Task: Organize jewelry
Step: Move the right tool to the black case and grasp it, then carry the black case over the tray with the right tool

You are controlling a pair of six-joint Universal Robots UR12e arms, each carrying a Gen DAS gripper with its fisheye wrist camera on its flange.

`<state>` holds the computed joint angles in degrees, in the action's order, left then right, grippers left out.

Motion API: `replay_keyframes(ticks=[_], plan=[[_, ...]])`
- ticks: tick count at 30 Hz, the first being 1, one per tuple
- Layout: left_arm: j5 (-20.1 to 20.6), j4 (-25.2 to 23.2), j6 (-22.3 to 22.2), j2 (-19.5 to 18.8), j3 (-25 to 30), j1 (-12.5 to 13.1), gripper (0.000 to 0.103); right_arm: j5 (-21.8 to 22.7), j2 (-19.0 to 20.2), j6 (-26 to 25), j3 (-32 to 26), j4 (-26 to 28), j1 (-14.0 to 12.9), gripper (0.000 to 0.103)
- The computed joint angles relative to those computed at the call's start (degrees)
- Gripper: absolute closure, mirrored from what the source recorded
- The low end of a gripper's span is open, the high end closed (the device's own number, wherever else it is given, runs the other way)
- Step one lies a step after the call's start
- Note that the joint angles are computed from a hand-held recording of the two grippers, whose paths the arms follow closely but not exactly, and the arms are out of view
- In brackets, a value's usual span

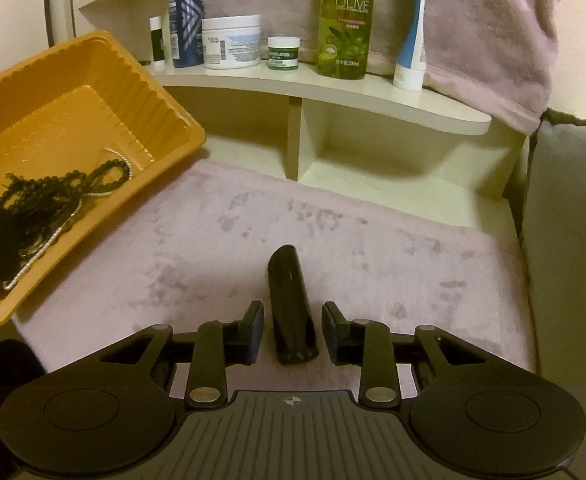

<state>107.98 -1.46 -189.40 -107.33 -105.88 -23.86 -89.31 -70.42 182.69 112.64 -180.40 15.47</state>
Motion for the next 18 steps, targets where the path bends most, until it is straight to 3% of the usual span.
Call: replay_keyframes(ticks=[5, 8, 18], plan=[[-0.1, -0.1, 0.0, 0.0, 0.0, 0.0, 0.094, -0.3, 0.5, 0.9, -0.5, 0.7, 0.0, 0.071], [-0.1, -0.1, 0.0, 0.0, 0.0, 0.0, 0.094, -0.4, 0.2, 2.6, -0.3, 0.9, 0.2, 0.080], [-0.6, 0.1, -0.2, 0.1, -0.2, 0.2, 0.094, 1.6, -2.1, 8.9, 0.8, 0.9, 0.6, 0.080]])
